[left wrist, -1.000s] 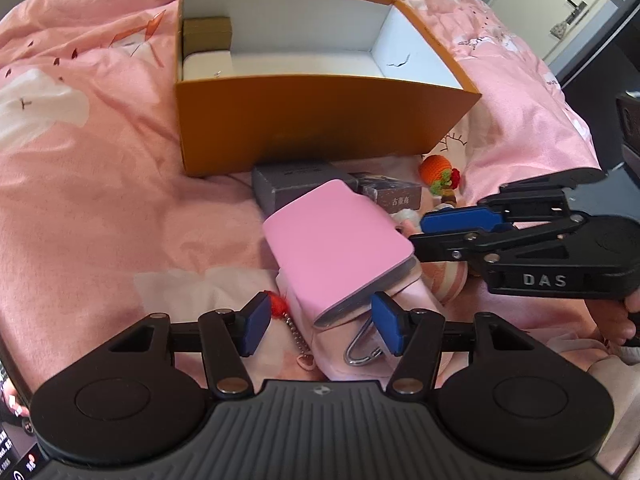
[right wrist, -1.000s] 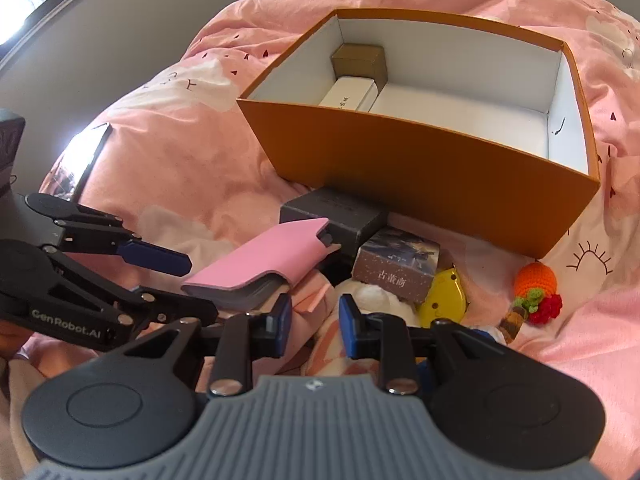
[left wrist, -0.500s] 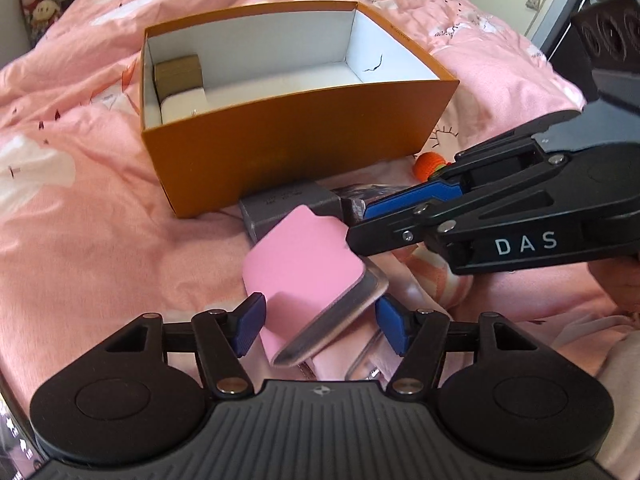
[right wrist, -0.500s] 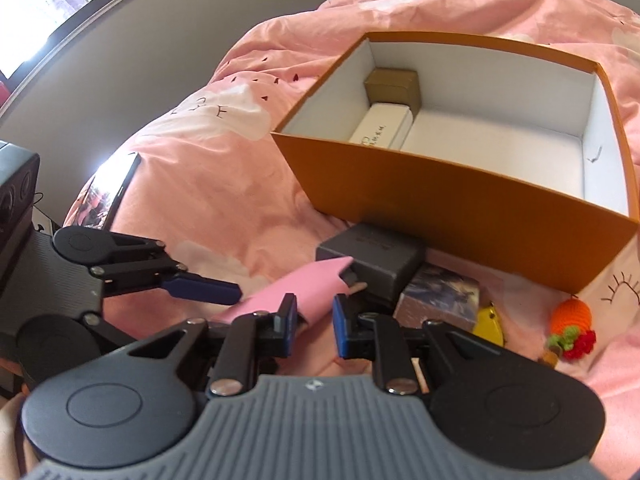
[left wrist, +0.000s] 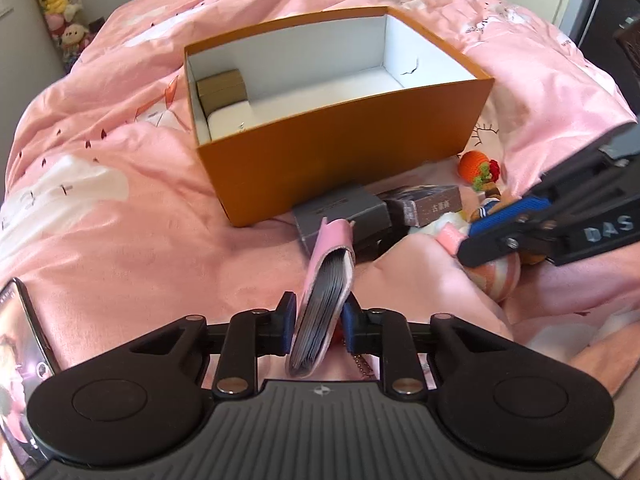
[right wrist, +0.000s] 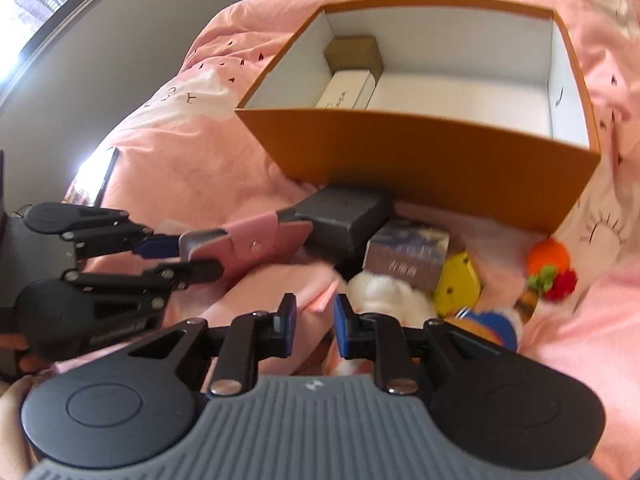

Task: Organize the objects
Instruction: 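Grasp the pink card holder with the left tool, then lift the pink card holder with the left tool while the right tool grasps the pink pouch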

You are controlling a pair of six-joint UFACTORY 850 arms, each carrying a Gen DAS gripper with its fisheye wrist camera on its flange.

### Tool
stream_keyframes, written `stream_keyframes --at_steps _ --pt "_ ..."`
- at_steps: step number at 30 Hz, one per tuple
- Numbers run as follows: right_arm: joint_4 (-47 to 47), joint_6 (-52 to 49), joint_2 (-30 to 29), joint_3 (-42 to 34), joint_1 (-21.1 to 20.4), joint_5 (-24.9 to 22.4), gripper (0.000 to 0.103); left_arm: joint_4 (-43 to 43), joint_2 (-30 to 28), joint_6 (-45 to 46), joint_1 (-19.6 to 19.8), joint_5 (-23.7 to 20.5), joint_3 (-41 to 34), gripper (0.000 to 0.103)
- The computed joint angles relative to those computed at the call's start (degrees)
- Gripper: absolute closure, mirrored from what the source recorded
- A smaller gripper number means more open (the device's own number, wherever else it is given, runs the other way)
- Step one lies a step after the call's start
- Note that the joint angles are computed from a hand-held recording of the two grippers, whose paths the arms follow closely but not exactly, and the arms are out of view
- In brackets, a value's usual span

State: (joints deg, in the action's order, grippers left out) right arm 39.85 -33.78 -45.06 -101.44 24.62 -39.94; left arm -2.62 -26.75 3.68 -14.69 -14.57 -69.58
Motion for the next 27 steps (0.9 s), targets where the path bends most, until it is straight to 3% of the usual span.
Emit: stream_keyframes --at_steps 3,5,10,13,16,20,27 --pt "2.0 -0.1 -0.2 -0.2 -0.3 -1.2 0.078 -2.1 -1.6 0.9 0.4 -0.6 -1.2 0.074" --pt "3.0 0.4 -0.9 -1.1 -0.4 -2.4 0.067 -1.7 -1.9 0.6 0.4 -0.6 -1.1 0.074" --pt "3.1 1.7 -3.1 -4.1 -0.5 -7.2 0.065 -1.7 -0.7 -1.0 0.9 -0.3 -0.2 0.081" --pt "0.7 4.3 -5.2 -6.9 -0.1 -9.9 0.059 -3.7 -0.5 -0.3 1.5 -1.4 -0.4 0.082" --pt "-0.4 6.3 -6.9 -8.9 0.0 -11.1 0.059 -4.3 -0.4 -0.9 2.0 -3.2 -0.6 0.082" --pt "-0.3 7.0 -8.0 -9.7 0.2 -11.6 0.068 -5.7 -0.5 -1.9 2.9 -4.7 -0.9 0.083" --pt "1.6 0.8 -4.2 -5.3 0.3 -6.1 0.078 -7.9 1.5 -1.7 3.5 -2.3 0.3 0.084"
